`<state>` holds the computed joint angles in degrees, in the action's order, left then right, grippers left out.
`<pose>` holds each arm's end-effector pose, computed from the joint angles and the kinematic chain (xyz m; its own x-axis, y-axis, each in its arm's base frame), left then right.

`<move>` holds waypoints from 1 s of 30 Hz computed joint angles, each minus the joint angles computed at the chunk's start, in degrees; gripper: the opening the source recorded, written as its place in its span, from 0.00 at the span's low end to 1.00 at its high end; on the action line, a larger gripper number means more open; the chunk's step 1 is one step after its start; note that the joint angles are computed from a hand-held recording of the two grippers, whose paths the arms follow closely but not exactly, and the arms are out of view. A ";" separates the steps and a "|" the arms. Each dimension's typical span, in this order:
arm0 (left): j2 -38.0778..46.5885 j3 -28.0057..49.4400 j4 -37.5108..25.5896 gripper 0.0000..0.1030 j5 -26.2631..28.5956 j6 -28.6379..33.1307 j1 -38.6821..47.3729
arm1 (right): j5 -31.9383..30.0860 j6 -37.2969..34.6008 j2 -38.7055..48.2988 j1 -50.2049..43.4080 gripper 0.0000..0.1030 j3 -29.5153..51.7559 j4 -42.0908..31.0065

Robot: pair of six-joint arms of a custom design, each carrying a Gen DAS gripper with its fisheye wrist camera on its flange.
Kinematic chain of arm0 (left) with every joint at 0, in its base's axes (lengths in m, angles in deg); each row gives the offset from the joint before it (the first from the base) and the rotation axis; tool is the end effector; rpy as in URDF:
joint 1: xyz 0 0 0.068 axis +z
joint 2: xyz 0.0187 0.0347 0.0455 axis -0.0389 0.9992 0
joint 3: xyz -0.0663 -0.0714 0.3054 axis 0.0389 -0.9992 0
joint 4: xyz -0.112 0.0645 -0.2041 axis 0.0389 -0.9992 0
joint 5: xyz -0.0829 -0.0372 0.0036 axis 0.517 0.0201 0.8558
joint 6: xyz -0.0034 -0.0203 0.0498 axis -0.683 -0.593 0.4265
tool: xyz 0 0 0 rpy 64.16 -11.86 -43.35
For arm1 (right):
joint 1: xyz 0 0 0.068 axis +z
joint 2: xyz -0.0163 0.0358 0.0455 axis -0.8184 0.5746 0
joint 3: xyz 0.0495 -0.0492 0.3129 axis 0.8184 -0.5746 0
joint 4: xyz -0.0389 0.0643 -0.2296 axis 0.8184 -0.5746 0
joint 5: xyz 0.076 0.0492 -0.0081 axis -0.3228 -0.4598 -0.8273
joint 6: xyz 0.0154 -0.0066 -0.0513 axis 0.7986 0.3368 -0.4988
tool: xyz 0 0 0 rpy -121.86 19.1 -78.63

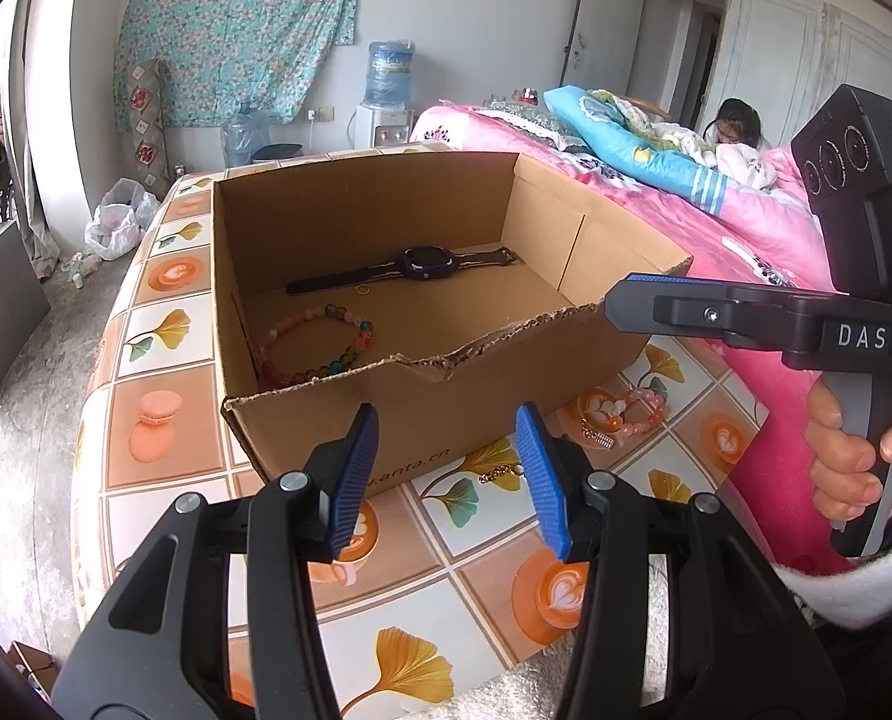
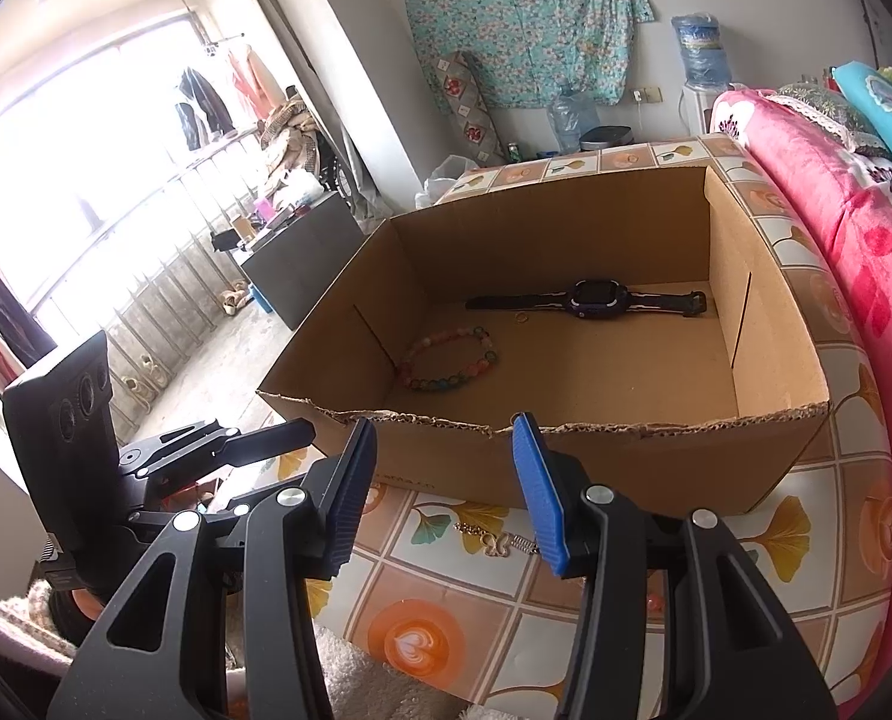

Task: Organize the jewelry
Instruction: 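Withdraw both grippers from the box toward the gold butterfly chain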

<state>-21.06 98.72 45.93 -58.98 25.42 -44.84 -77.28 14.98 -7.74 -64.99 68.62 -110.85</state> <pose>0.1219 -0.0920 0.3044 -0.6583 -0.0598 -0.7504 0.0564 0.9901 -0.1283 0.2328 -0.0136 0.3069 -0.6531 -0.2640 -0.7097 -0.6638 0.6506 0.3689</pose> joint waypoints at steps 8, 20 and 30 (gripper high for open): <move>0.58 -0.37 -0.21 0.44 -0.57 -1.11 -1.63 | -0.18 -0.75 -0.45 -0.17 0.45 -0.70 -0.25; 2.13 -1.81 0.97 0.44 -0.48 -2.41 -3.49 | 1.07 -8.78 0.75 -6.58 0.45 -2.74 -4.36; 4.43 -3.62 2.55 0.44 -1.35 -3.08 -5.27 | 6.34 -8.47 4.70 -8.12 0.45 -5.74 -1.83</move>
<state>-16.63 95.10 48.48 -60.33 22.34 -50.11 -70.93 6.51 -3.04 -73.10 62.89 -112.69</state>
